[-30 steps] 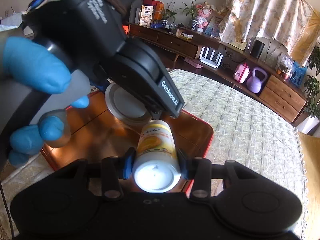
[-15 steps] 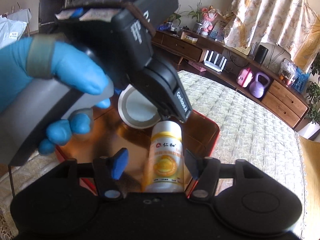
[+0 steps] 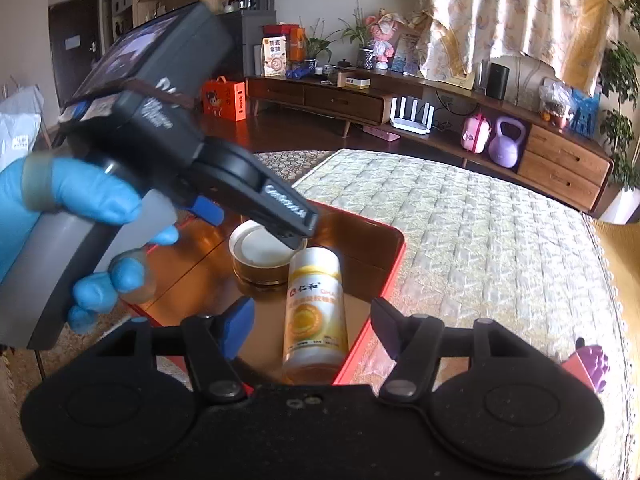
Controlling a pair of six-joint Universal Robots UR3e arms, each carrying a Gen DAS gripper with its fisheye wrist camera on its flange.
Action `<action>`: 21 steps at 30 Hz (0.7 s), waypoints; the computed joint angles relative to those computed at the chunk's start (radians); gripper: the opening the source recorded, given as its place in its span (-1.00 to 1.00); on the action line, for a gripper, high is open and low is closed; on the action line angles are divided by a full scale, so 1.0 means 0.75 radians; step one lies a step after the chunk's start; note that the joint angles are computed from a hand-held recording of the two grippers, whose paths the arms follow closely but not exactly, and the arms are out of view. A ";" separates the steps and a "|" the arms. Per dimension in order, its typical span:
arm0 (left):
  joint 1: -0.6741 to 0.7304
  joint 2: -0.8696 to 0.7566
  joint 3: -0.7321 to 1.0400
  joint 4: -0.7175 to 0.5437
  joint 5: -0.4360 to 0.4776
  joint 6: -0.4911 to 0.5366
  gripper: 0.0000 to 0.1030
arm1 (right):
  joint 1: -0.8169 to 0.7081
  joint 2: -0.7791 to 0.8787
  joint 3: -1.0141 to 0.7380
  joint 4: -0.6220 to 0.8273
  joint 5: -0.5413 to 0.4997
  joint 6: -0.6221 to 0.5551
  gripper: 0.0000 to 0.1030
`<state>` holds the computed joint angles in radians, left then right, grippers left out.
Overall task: Organize rigid objects
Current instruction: 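Open both tools to release tape roll and bottle in the tin, withdraw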
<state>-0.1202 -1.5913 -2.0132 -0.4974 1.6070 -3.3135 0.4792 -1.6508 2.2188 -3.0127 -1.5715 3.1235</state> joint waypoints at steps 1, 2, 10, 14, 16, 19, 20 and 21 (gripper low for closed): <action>-0.004 0.026 -0.014 -0.003 0.001 0.000 0.55 | -0.011 -0.022 0.011 0.007 0.011 0.009 0.25; -0.010 0.049 -0.024 -0.009 0.005 0.001 0.55 | -0.032 -0.055 0.030 0.015 0.032 0.012 0.25; -0.081 0.240 -0.087 -0.065 0.047 -0.049 0.55 | -0.157 -0.331 0.161 0.126 0.138 0.030 0.39; -0.149 0.313 -0.086 -0.104 0.083 -0.071 0.55 | -0.201 -0.497 0.228 0.207 0.168 0.041 0.42; -0.190 0.341 -0.081 -0.126 0.100 -0.087 0.55 | -0.237 -0.584 0.249 0.266 0.192 0.040 0.46; -0.252 0.378 -0.072 -0.153 0.115 -0.113 0.55 | -0.326 -0.738 0.279 0.377 0.253 0.018 0.50; -0.275 0.387 -0.070 -0.157 0.123 -0.120 0.55 | -0.365 -0.798 0.291 0.423 0.284 0.008 0.50; -0.300 0.397 -0.069 -0.160 0.133 -0.129 0.55 | -0.420 -0.876 0.299 0.494 0.332 -0.013 0.51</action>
<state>-0.3451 -1.2935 -2.0650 -0.6173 1.7066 -3.4103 0.1639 -2.3076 2.4430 -2.6425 -1.3225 3.1139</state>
